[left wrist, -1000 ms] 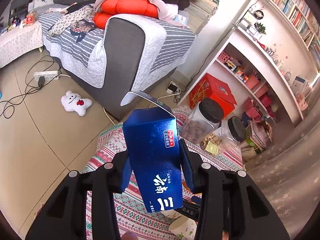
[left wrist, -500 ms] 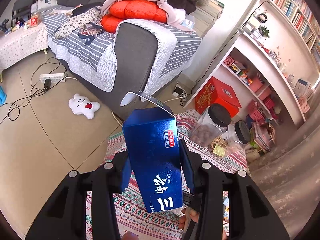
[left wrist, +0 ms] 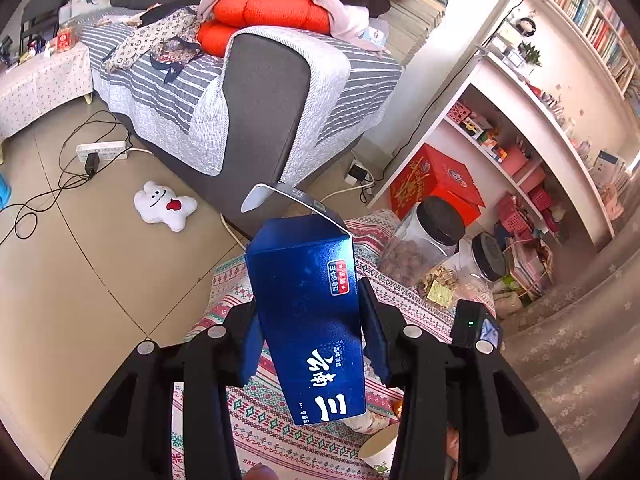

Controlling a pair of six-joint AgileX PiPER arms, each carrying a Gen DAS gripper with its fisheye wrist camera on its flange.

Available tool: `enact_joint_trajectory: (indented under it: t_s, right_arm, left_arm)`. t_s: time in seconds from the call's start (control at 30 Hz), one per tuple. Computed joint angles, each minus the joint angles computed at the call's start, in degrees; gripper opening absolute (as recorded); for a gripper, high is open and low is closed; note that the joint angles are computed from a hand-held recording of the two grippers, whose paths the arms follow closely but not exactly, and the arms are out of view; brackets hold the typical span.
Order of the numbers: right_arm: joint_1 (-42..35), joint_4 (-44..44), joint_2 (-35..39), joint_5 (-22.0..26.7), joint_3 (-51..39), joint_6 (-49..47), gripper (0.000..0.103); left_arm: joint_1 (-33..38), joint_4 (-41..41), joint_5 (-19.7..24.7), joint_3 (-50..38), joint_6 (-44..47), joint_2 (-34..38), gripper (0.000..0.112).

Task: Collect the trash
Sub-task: 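Grasp the white tissue wrapper with the right tool and lift it, then move both tools over the white bin and release the blue box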

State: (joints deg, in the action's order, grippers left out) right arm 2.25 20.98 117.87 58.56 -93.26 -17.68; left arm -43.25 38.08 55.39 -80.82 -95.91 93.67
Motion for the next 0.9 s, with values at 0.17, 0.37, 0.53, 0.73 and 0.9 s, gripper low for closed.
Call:
enact_joint_trajectory:
  t_s: [0.17, 0.37, 0.53, 0.73, 0.9]
  right_arm:
    - [-4.23, 1.64, -3.47, -1.22, 0.41, -1.68, 0.031]
    - [-12.52, 3.79, -7.72, -3.41, 1.56, -4.82, 0.032]
    - [-21.14, 6.45, -9.55, -5.07, 1.77, -8.17, 0.032]
    - [-30.77, 7.24, -11.66, -11.32, 3.35, -11.9, 0.032]
    - [-37.37, 6.63, -11.1, -15.9, 3.21, -14.0, 0.032]
  left_arm:
    - [-0.96, -0.55, -1.28, -3.27, 0.96, 3.07, 0.043]
    - [-2.78, -1.92, -0.46, -9.71, 4.79, 8.33, 0.043]
    - [-4.04, -2.76, 1.04, -14.67, 7.61, 12.16, 0.043]
    - [-5.27, -3.82, 2.71, -20.02, 10.46, 16.33, 0.043]
    - [-6.51, -4.49, 4.48, -25.4, 12.48, 20.12, 0.043]
